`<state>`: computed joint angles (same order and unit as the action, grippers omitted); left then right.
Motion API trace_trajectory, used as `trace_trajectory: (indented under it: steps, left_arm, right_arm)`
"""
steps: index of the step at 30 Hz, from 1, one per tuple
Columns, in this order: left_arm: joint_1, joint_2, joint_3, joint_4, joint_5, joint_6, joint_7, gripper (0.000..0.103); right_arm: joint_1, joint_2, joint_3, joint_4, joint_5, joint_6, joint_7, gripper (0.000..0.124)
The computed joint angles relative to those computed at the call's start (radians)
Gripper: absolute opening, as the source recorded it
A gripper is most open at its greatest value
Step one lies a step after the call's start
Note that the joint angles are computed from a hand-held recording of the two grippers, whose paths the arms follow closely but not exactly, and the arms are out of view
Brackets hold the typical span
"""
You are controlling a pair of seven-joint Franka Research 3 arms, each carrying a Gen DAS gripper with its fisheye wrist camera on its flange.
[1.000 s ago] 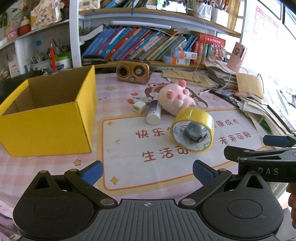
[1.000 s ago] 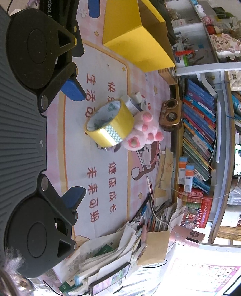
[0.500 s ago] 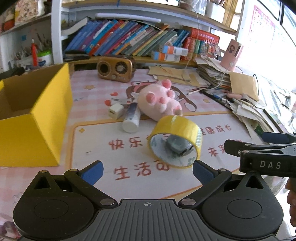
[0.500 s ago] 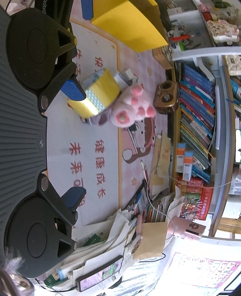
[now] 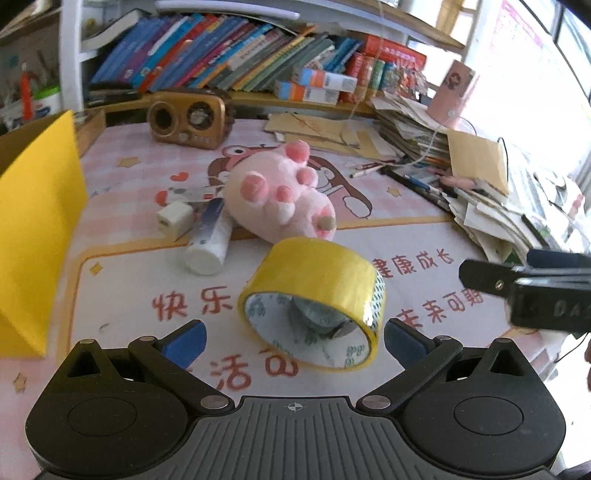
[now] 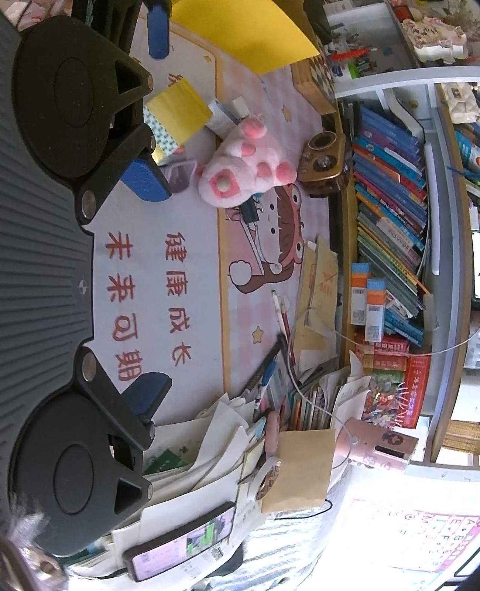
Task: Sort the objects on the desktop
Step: 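Move the left tool to the yellow tape roll while the right tool approaches the grey-purple toy, then grasp and lift the tape roll with the left gripper while the right gripper grasps the grey-purple toy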
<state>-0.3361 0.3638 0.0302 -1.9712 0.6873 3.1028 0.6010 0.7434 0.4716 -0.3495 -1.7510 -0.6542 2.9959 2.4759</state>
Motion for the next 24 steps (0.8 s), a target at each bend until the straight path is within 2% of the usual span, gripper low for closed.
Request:
trace_trajectory:
  steps: [6,9,13,15,17,22,24]
  left_arm:
    - [0.032,0.061,-0.039,0.055,-0.036,0.01,0.115,0.102]
    - [0.02,0.078,-0.031,0.071,-0.056,0.017,0.136,0.098]
    - [-0.038,0.086,0.034,0.074,-0.048,0.04,0.113,0.096]
    - [-0.019,0.071,0.012,0.058,-0.081,0.03,0.132,0.095]
    - [-0.093,0.045,0.103,0.029,-0.044,0.046,0.049,0.095]
    - [-0.35,-0.043,0.424,-0.069,0.144,0.085,-0.261,0.095]
    - [-0.414,-0.077,0.502,-0.097,0.223,0.068,-0.366,0.095]
  right_arm:
    - [-0.072,0.026,0.063,0.032,0.094,0.018,-0.132,0.101]
    - [-0.102,0.039,0.094,0.046,0.162,0.021,-0.212,0.101]
    - [-0.145,0.058,0.148,0.071,0.254,0.01,-0.321,0.101]
    - [-0.165,0.069,0.176,0.085,0.298,0.007,-0.375,0.101]
    - [-0.187,0.081,0.21,0.102,0.341,0.004,-0.435,0.101]
    - [-0.261,0.117,0.324,0.155,0.453,-0.008,-0.604,0.101]
    - [-0.296,0.137,0.382,0.186,0.502,-0.025,-0.68,0.101]
